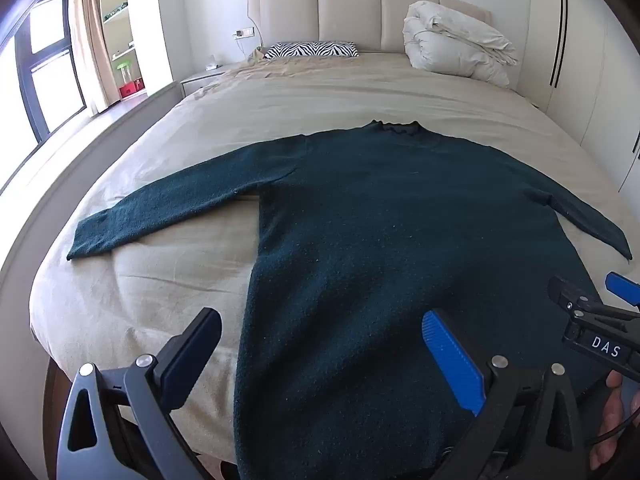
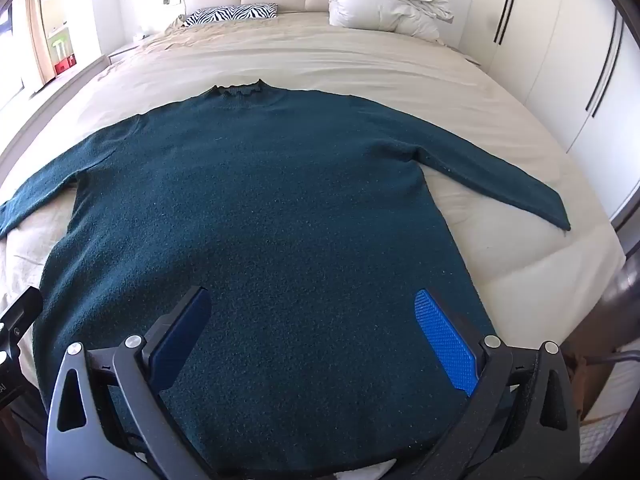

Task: Fold small clothes

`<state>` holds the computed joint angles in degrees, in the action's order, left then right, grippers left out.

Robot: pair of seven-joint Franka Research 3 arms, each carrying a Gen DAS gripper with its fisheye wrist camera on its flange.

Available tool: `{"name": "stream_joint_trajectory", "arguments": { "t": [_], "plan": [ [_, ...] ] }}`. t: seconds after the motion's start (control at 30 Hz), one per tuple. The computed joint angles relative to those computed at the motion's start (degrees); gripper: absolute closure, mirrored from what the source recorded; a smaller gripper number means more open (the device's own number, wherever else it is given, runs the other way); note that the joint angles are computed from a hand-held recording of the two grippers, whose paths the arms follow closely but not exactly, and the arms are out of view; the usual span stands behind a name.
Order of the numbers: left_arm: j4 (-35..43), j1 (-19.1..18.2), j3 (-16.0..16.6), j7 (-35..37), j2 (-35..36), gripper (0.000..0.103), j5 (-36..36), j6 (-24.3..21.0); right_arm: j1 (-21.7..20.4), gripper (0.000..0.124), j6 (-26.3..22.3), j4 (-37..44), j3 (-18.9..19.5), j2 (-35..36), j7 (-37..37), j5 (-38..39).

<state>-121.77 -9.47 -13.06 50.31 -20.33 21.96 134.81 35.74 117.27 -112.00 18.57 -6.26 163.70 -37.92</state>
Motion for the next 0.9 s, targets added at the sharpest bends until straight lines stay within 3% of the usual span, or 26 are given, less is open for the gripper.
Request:
{"name": "stream_joint_trajectory", "arguments": {
  "t": [0.17, 0.47, 0.9],
  "plan": [
    [-1.1, -0.3, 0.6, 0.3, -0.9, 0.000, -1.4, 1.7, 0.1, 0.021, -0.7, 0.3, -0.1, 0.2, -0.4, 0.0],
    [-0.1, 0.0, -0.1, -0.4, -0.7, 0.000, -0.7, 0.0, 0.1, 0.021, -0.3, -0.2, -0.1, 0.3, 0.4, -0.4],
    [-1.3, 0.1, 0.4, -0.2, -0.8, 0.000, -1.0, 1.3, 0.5, 0.021, -0.6, 0.4, -0.1, 0.6, 0.1, 0.0]
  ]
}}
